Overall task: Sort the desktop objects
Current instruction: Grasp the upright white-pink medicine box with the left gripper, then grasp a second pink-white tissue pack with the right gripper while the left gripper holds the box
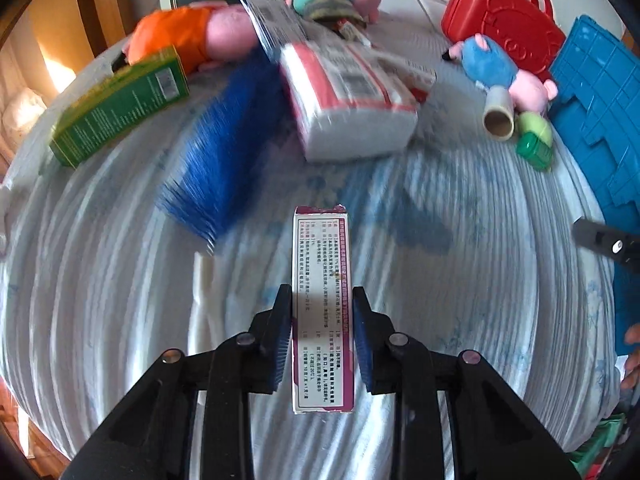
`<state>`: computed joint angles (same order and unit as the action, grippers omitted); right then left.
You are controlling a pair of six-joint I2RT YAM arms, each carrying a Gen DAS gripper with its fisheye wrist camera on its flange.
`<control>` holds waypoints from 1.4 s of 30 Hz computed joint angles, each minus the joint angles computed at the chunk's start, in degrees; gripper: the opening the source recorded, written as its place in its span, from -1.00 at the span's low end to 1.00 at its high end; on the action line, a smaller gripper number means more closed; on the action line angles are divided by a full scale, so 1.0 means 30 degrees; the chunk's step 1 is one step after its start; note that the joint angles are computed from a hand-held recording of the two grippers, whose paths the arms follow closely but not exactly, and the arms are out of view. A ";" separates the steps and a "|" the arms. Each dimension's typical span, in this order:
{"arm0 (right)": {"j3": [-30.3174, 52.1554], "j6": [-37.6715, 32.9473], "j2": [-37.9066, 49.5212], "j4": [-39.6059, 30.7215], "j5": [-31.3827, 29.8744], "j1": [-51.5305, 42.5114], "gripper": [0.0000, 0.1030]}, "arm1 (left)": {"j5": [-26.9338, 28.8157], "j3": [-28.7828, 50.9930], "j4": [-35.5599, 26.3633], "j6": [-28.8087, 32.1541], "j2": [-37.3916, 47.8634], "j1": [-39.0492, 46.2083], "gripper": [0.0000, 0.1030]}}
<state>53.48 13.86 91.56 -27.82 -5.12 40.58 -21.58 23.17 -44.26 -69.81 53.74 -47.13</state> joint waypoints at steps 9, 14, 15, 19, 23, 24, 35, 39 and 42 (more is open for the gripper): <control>0.6474 0.1856 0.5320 -0.0096 0.2054 0.3701 1.00 | 0.0137 0.1320 -0.1153 1.0228 -0.4538 0.8888 -0.46; 1.1971 0.2727 0.9611 -0.1663 0.2433 0.4511 1.00 | 0.3191 0.0770 0.1639 1.5595 -0.4097 1.4892 -0.46; 1.2593 0.2779 1.0095 -0.1843 0.2411 0.4569 1.00 | 0.3780 0.0637 0.2290 1.6595 -0.3751 1.6083 -0.46; 1.6381 0.3146 1.2969 -0.3631 0.2815 0.4940 1.00 | 0.5265 0.0134 0.4025 1.8491 -0.2579 1.8738 -0.46; 1.8657 0.3651 1.4922 -0.4957 0.2948 0.5112 1.00 | 0.6442 -0.0188 0.5442 1.9920 -0.1471 2.0507 -0.46; 1.9030 0.3739 1.5224 -0.5187 0.3333 0.5203 1.00 | 0.6636 -0.0227 0.5662 2.0100 -0.1258 2.0745 -0.46; 1.8572 0.4432 1.4704 -0.5598 0.4508 0.5796 0.55 | 0.8089 -0.0058 0.4871 2.1635 -0.2223 2.2190 -0.46; 1.5292 0.4984 1.2066 -0.4021 0.4502 0.6049 0.53 | 0.8180 0.0350 0.2984 2.1850 -0.4212 2.2244 -0.46; 1.2889 0.5344 0.9547 -0.3033 0.4941 0.6439 0.52 | 0.8019 0.0888 0.1422 2.1656 -0.5782 2.1763 -0.46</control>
